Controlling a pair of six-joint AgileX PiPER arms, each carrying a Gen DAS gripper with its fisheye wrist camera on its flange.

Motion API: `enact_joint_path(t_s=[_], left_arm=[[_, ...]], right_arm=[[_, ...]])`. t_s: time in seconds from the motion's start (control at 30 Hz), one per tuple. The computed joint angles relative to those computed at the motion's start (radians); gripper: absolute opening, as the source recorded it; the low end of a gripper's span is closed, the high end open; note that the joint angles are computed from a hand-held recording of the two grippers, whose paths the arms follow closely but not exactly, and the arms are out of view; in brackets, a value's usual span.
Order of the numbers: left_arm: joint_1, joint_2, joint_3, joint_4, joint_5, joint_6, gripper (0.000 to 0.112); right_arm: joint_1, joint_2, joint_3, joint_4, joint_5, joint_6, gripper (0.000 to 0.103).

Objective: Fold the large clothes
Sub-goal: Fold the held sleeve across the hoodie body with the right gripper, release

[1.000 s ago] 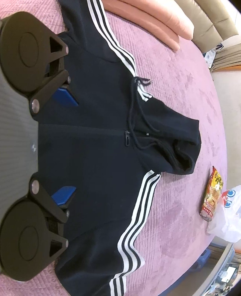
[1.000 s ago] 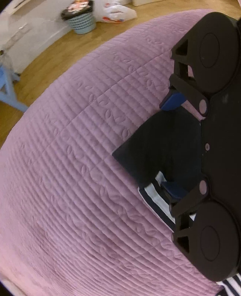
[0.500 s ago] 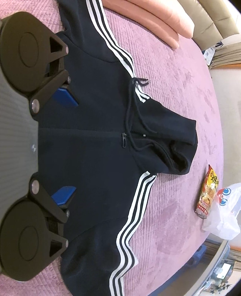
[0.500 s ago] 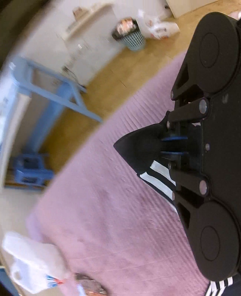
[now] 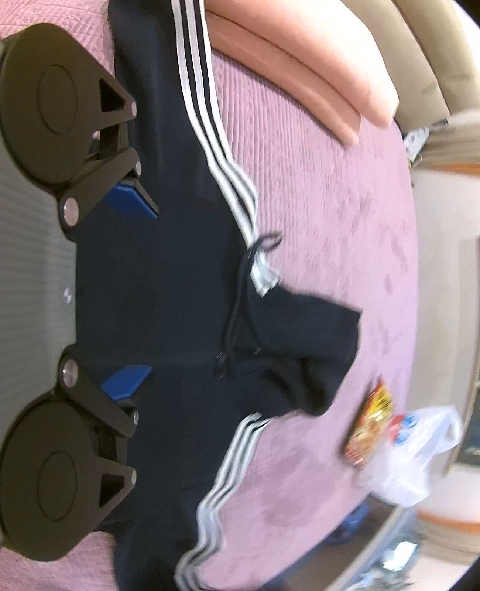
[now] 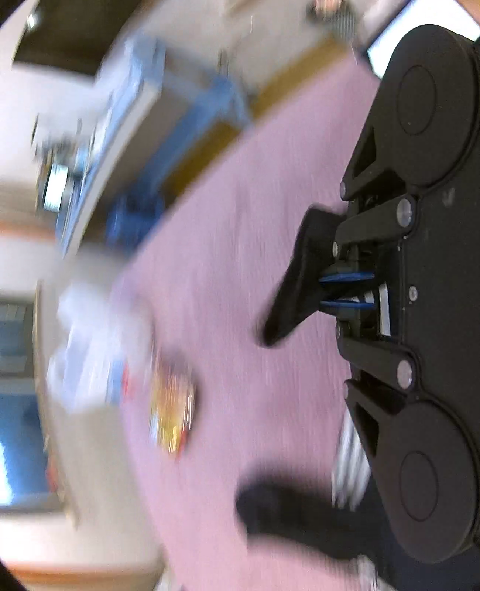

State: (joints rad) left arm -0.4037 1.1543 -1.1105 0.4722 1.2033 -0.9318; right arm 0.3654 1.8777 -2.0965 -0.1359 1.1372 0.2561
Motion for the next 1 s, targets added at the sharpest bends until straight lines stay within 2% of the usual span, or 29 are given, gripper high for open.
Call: enact_joint_path(t_s=[0.1,0.17,0.2,0.23,0.27,0.3,0.37,0.4,0.43,0.53,0.67,0.8,0.9,0.97,1.0], left_arm=[[0.145,-0.083,0.046,-0.054,-0.037,0.105,0.087],[0.276,-0.136,0.091,-0.123,-0.09,0.217,0.087],[0.35,-0.156,0.112,-0.168,-0.116,0.285,0.087],[0.429,-0.168,0.128,-0.222,-0.138,0.365,0.087],[0.503,-0.174,0.142,-0.281,-0.156,0.449,0.086],[0.582,-0.175,0.156,-0.353,-0.169,0.547,0.086],[0.7,-0.169,0.184,-0.463,-0.183,0.691,0.086],[0.745,-0.168,0.2,-0.504,-0.192,0.747,0.086],[0.781,-0.162,0.214,-0.541,-0.202,0.799,0.086],[0.782,-0.145,0.252,-0.552,-0.241,0.824,0.086],[0.706,-0.13,0.298,-0.514,-0.314,0.812,0.087],[0.603,-0.102,0.317,-0.463,-0.337,0.754,0.087],[0.572,-0.082,0.315,-0.479,-0.329,0.74,0.087],[0.557,-0.076,0.309,-0.479,-0.325,0.732,0.087],[0.552,-0.073,0.305,-0.475,-0.324,0.729,0.087]], right_arm=[[0.183,0.0,0.007,0.053,-0.05,0.071,0.012],[0.268,0.078,-0.099,0.16,-0.009,0.085,0.013],[0.308,0.107,-0.117,0.206,-0.005,0.091,0.02],[0.346,0.12,-0.115,0.212,-0.007,0.095,0.033],[0.386,0.126,-0.099,0.196,-0.007,0.089,0.037],[0.416,0.123,-0.077,0.162,-0.008,0.093,0.042],[0.467,0.081,0.038,0.034,-0.021,0.131,0.057],[0.472,0.064,0.103,-0.029,-0.034,0.143,0.074],[0.47,0.042,0.173,-0.098,-0.054,0.16,0.076],[0.435,-0.023,0.349,-0.249,-0.09,0.209,0.076],[0.339,-0.065,0.513,-0.367,-0.218,0.248,0.078],[0.261,0.019,0.5,-0.361,-0.28,0.147,0.078],[0.236,0.123,0.426,-0.371,-0.246,0.133,0.078],[0.205,0.2,0.345,-0.314,-0.21,0.086,0.067],[0.193,0.192,0.357,-0.297,-0.237,0.105,0.047]])
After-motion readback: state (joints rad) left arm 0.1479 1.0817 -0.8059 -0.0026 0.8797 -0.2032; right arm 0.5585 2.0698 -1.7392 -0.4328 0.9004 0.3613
